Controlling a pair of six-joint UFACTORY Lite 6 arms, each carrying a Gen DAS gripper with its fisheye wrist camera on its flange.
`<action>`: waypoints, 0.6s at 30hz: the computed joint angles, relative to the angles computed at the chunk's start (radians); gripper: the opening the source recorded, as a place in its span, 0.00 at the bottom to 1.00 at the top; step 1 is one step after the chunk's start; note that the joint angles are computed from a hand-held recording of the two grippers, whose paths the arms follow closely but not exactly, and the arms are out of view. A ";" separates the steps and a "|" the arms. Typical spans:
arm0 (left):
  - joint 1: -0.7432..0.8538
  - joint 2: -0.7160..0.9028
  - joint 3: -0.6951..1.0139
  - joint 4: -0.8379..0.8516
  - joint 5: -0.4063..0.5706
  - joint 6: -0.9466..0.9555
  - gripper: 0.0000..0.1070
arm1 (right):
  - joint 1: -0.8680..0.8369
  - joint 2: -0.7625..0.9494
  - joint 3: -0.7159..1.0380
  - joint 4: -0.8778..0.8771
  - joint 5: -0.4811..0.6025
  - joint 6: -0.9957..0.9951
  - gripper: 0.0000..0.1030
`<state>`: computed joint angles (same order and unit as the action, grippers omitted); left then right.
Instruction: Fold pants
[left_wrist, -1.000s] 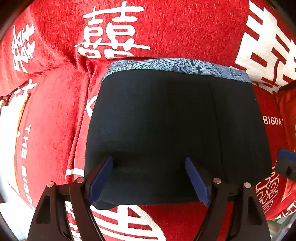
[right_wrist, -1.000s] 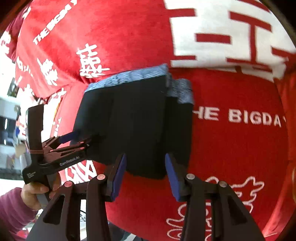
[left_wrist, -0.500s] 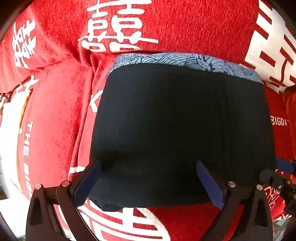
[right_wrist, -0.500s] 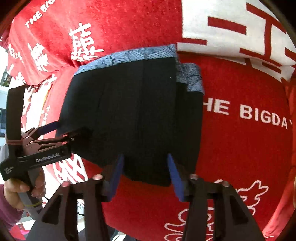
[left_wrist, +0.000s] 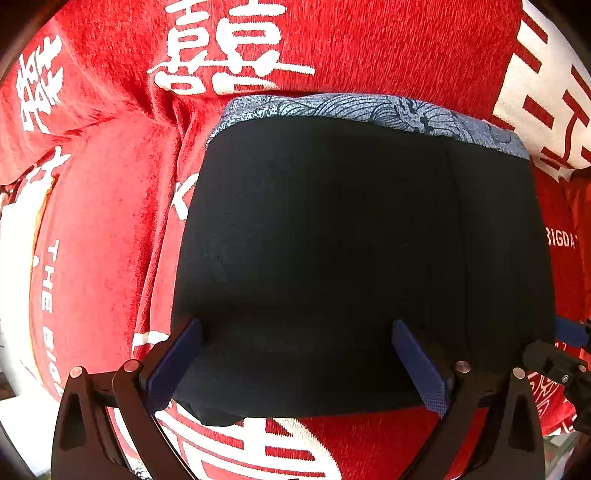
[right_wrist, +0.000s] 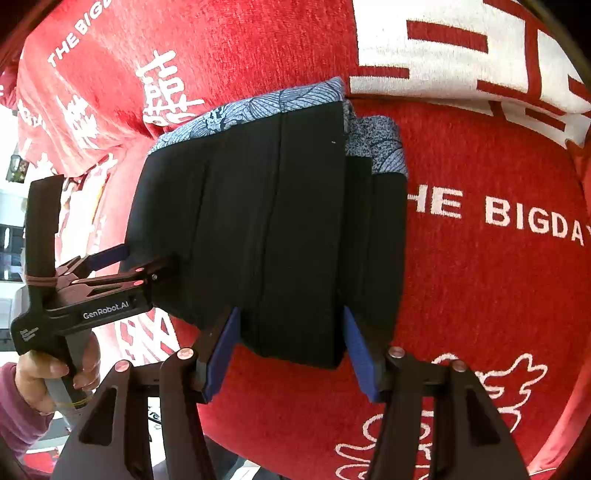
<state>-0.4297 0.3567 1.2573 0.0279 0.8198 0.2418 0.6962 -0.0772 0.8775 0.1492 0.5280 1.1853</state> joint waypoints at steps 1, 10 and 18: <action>0.001 0.005 0.004 -0.003 0.003 0.001 0.95 | 0.001 -0.001 -0.002 0.001 -0.004 0.000 0.60; 0.032 0.060 0.061 -0.055 0.046 0.061 0.95 | 0.019 -0.191 -0.205 0.047 -0.199 0.028 0.67; 0.038 0.063 0.087 -0.066 0.066 0.077 0.95 | -0.006 -0.429 -0.436 0.044 -0.237 0.170 0.69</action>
